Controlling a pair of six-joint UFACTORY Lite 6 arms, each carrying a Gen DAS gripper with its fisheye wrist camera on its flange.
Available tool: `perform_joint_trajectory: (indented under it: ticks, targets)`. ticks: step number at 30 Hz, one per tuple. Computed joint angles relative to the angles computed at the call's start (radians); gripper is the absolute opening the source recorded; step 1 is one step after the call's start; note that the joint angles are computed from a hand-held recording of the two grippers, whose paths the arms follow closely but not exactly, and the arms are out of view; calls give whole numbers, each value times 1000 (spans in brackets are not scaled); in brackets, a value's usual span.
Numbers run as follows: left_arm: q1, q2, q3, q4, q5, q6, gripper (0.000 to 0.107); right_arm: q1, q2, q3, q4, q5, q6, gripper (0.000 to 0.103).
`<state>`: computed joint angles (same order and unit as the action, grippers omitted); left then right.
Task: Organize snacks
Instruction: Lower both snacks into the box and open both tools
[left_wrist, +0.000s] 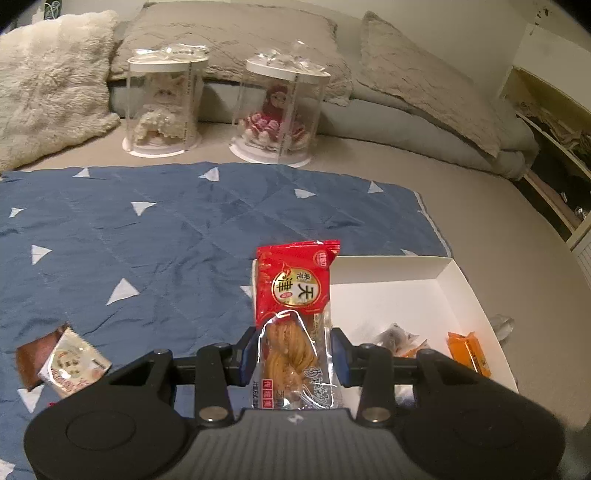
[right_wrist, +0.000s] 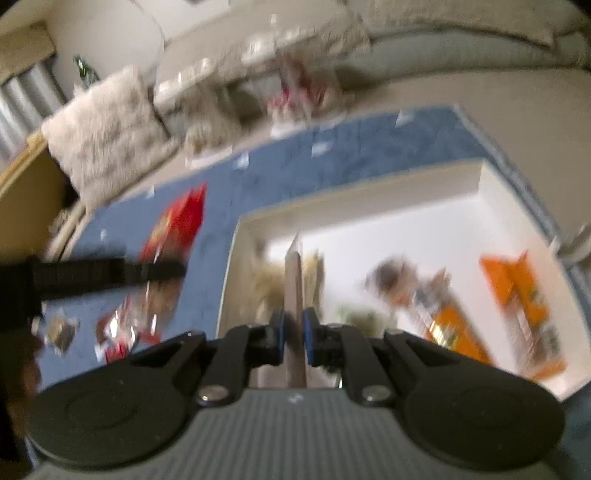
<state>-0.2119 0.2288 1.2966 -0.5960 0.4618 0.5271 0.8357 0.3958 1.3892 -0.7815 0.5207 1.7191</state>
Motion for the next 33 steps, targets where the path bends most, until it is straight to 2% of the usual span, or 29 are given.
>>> perform_joint_trajectory:
  ticks: [3,5,6,7,11,17,21,30,32,33]
  targets:
    - [-13,33,27,2,8,-15,43,9,45,-4,43,-57,-11,14]
    - [-25,57,43,34,19,-53,43,29,76,9,41,-37,9,18]
    - [-29,62,44,46,26,-65,43,34,90,19,37,-21,9,29]
    - [-33,68,46,63,35,-80,43,31,100,31,53,-11,-18,36]
    - [-26,100,47,87,100,-137,43,13,83,17,45,-5,-40,37]
    - [-11,107,10,68,134,-192,44,-17,-20,-66,71,35,-87,37]
    - [-25,74,-23,77,121,-241,57,-28,-71,-101,69,62,-85,37]
    - [-46,11,-76,188,128,-291,58,-25,-147,-170,73,101,-71,37]
    - [-47,-7,-93,205,127,-296,63,-17,-150,-165,87,114,-84,40]
    - [-51,-15,-100,215,123,-303,70,-14,-148,-160,90,124,-91,41]
